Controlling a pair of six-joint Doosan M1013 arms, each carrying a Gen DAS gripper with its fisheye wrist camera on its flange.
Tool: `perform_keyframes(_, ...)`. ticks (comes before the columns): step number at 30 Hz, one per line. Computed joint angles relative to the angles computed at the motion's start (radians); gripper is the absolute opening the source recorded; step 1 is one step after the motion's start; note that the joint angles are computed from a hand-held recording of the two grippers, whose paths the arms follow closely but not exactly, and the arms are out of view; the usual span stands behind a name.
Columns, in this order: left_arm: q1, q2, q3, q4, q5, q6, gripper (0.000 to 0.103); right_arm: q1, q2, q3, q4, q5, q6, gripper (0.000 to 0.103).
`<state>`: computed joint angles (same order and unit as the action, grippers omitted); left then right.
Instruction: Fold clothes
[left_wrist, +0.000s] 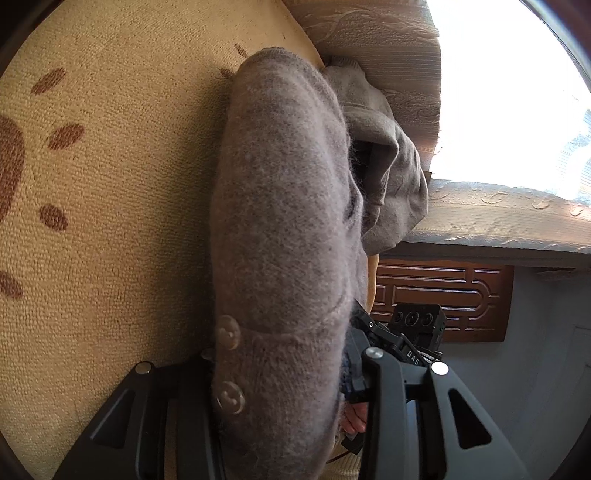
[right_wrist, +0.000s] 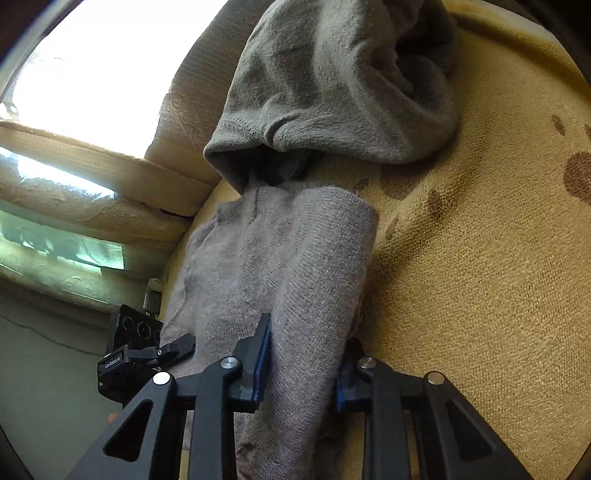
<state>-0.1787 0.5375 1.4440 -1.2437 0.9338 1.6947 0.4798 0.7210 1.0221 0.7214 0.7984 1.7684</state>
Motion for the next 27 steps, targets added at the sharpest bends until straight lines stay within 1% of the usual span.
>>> perform_keyframes(2, 0.000, -0.009, 0.011, 0.007, -0.008, 0.006, 0.042, 0.008, -0.004, -0.011, -0.045, -0.005, 0.005, 0.028)
perform_keyframes(4, -0.001, -0.010, 0.012, 0.009, -0.012, 0.005, 0.042, 0.016, 0.003, -0.042, -0.083, 0.012, 0.007, 0.029)
perform_keyframes(7, 0.003, -0.015, 0.026, -0.007, -0.011, 0.021, 0.042, 0.020, 0.010, -0.069, -0.087, 0.036, -0.014, 0.029)
perform_keyframes(8, 0.003, -0.013, 0.022, -0.010, -0.011, 0.022, 0.042, 0.019, 0.014, -0.077, -0.085, 0.048, -0.007, 0.036)
perform_keyframes(10, 0.001, -0.007, 0.013, -0.014, -0.012, 0.023, 0.042, 0.013, 0.028, -0.089, -0.059, 0.075, 0.004, 0.055)
perform_keyframes(11, 0.001, -0.007, 0.015, -0.018, -0.012, 0.030, 0.042, 0.010, 0.035, -0.095, -0.045, 0.088, 0.010, 0.071)
perform_keyframes(12, 0.001, -0.007, 0.016, -0.023, -0.012, 0.037, 0.042, 0.009, 0.032, -0.086, -0.036, 0.079, -0.005, 0.073)
perform_keyframes(14, 0.002, -0.005, 0.016, -0.034, -0.011, 0.045, 0.042, 0.009, 0.020, -0.060, -0.019, 0.046, -0.049, 0.074)
perform_keyframes(17, 0.000, 0.000, 0.009, -0.041, -0.012, 0.045, 0.042, 0.017, 0.013, -0.050, -0.043, 0.022, -0.083, 0.074)
perform_keyframes(18, -0.001, 0.000, 0.008, -0.038, -0.013, 0.044, 0.042, 0.020, 0.013, -0.054, -0.074, 0.021, -0.070, 0.067)
perform_keyframes(19, -0.003, -0.001, 0.007, -0.031, -0.019, 0.048, 0.042, 0.024, 0.014, -0.060, -0.113, 0.024, -0.049, 0.056)
perform_keyframes(20, -0.005, -0.003, 0.006, -0.023, -0.026, 0.056, 0.042, 0.027, 0.017, -0.065, -0.148, 0.028, -0.034, 0.036)
perform_keyframes(21, -0.008, -0.004, 0.005, -0.014, -0.033, 0.063, 0.042, 0.025, 0.012, -0.052, -0.131, 0.013, -0.050, 0.031)
perform_keyframes(23, -0.014, -0.009, 0.006, -0.003, -0.050, 0.085, 0.042, 0.022, 0.004, -0.028, -0.060, -0.020, -0.103, 0.023)
perform_keyframes(27, -0.016, -0.022, 0.022, -0.039, -0.077, 0.127, 0.040, 0.029, -0.024, 0.009, -0.021, -0.100, -0.161, 0.022)
